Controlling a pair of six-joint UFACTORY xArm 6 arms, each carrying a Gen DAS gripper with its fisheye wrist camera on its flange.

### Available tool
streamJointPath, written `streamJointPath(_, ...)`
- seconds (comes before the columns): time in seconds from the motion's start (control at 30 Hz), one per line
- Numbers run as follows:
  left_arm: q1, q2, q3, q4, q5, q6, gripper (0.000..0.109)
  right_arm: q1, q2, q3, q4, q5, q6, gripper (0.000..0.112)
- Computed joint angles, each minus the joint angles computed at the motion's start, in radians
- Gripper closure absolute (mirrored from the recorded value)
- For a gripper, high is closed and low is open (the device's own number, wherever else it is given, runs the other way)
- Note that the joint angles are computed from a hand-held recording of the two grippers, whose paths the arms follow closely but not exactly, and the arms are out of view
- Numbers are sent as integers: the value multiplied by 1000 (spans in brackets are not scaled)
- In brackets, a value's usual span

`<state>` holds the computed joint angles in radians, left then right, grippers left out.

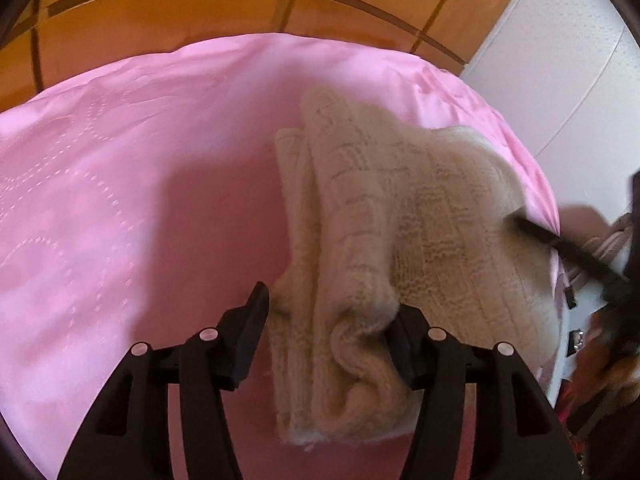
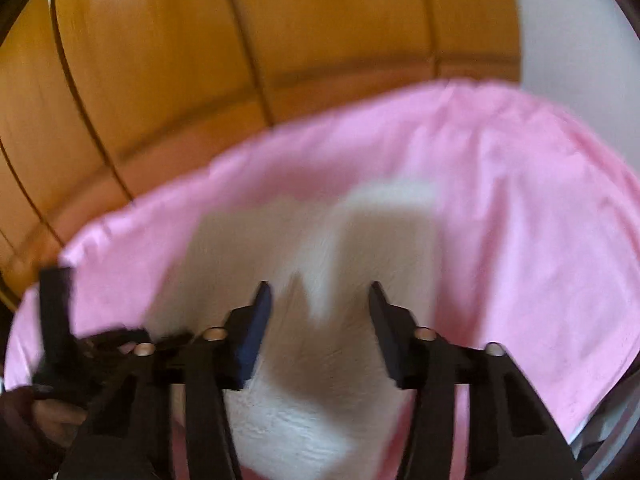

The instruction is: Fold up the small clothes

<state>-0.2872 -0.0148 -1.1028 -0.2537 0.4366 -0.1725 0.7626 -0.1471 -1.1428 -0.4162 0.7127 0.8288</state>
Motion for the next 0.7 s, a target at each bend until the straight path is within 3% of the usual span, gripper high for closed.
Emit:
streamJointPath(0.1,2,-21,29,43,-10,-51,46,48,58,-42,-189,62,143,67)
streamJointPath(0.2,3,-72,49,175,10,-172,39,87,73,-111,-227,169,152,66)
streamJointPath(0.23,2,-93,56,260,20,-240,30,102,68,-124,-241,197,160,66)
streamJointPath(0.3,0,-152,87,375,6,-323,26,107,39,-115,-231,189,182,53)
streamJointPath(0.33,2,-177,101,406,-4,-352,19,104,21,-99,-236,174,206,44)
streamJointPath(0.37,5,-227,134,447,-4,-392,11,122,-2,-92,-260,173,254,43)
streamJointPath(0.4,7,-266,154,502,-2,-446,10,138,-9,-98,-283,179,285,43)
streamJointPath(0.47,9,-316,174,564,-1,-502,8,184,-24,-115,-339,222,356,27)
streamJointPath(0.53,7,-358,179,677,36,-611,8,222,-40,-117,-377,245,413,25)
streamJointPath(0.7,-5,-455,220,779,99,-727,8,345,-42,-138,-451,398,494,19)
